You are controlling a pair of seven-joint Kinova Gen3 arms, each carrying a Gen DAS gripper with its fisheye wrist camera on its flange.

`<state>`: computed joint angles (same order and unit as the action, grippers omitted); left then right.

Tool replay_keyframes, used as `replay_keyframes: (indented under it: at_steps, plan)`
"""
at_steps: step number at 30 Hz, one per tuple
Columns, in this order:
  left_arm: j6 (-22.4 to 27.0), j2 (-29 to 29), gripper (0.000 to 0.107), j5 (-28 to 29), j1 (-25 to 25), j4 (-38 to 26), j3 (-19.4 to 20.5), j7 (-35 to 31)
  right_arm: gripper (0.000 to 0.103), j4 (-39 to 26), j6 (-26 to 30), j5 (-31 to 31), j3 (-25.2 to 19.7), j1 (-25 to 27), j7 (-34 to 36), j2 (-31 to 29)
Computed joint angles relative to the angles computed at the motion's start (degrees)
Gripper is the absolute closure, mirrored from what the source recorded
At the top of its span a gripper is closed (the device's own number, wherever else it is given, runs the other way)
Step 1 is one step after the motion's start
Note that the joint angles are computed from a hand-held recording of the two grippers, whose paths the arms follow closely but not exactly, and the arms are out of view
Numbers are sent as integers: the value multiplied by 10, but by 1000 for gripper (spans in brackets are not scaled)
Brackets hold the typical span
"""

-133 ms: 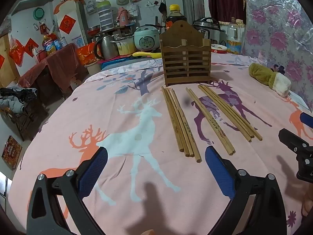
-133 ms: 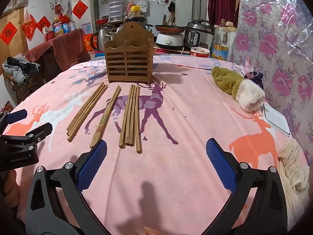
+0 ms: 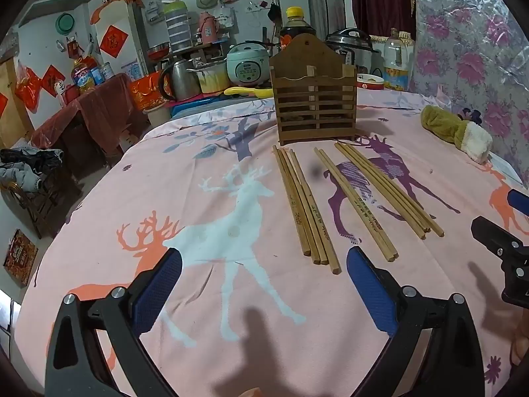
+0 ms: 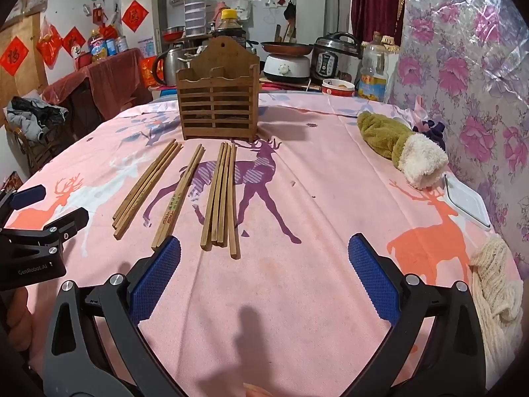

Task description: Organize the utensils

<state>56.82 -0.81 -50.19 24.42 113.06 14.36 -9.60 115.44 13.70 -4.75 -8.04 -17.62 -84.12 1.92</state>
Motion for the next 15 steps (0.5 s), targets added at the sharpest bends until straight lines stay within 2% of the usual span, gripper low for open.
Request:
replay_keyframes:
  at_steps: [15]
  plan:
    - [5,2,10,2,2,-3,-1,-2,5,-3,4,-6,0,2,6,3]
